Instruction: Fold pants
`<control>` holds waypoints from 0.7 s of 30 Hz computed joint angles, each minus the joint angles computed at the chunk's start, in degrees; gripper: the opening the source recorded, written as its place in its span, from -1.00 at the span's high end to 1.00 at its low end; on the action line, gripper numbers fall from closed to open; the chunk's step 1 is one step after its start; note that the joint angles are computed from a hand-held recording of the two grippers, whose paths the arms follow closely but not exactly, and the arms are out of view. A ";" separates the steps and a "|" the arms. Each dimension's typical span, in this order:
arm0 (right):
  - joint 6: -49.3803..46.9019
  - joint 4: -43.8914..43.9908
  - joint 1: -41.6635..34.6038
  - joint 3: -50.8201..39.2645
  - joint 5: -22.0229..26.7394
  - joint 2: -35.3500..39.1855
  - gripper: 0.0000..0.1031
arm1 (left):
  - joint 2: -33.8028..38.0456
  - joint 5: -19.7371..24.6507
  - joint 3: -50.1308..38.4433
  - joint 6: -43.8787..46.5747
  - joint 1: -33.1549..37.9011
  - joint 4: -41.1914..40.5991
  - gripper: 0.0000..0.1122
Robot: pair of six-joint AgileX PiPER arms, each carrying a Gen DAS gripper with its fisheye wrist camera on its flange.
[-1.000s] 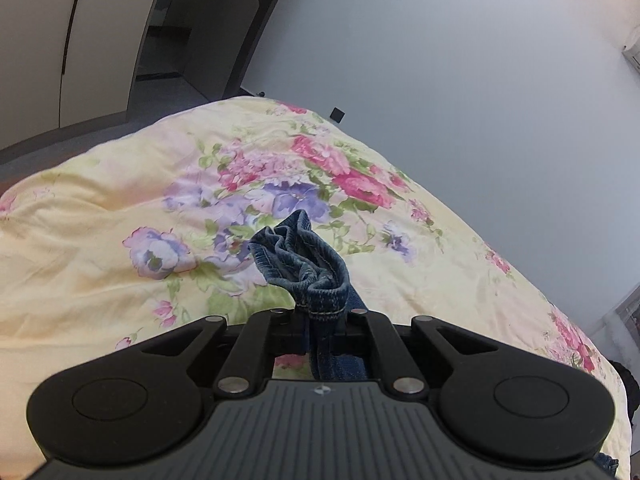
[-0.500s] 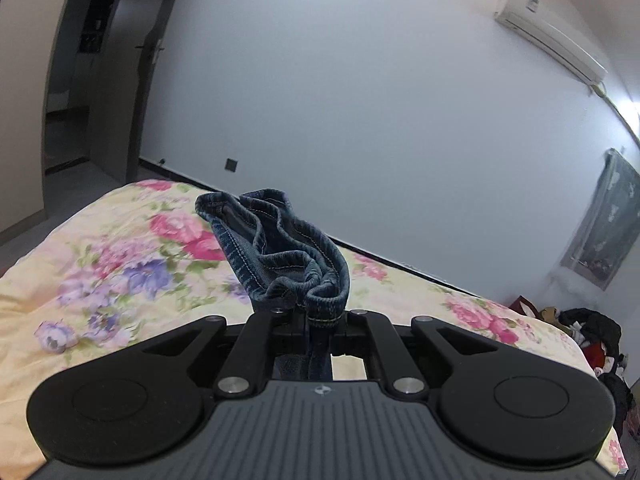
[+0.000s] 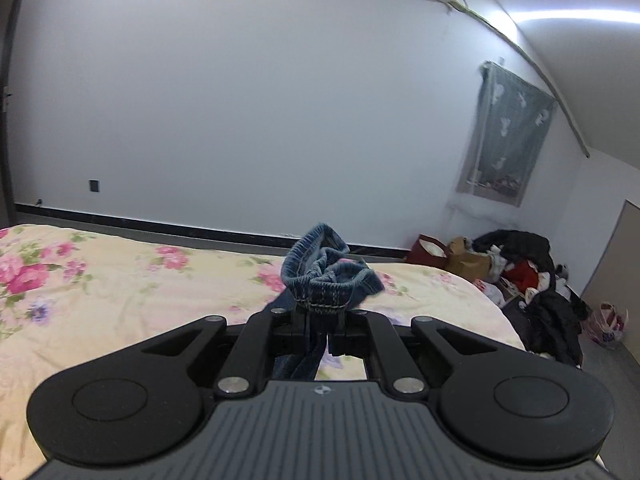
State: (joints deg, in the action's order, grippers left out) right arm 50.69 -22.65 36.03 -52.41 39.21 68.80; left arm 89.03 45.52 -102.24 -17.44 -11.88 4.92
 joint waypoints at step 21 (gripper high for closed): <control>-43.88 33.59 -23.90 6.70 -11.08 7.07 1.00 | 33.03 14.25 -16.03 19.88 -15.67 -22.02 0.77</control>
State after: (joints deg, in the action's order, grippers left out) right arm 6.81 10.94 12.14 -45.70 28.13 75.87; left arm 122.06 59.77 -118.27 2.44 -27.55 -17.09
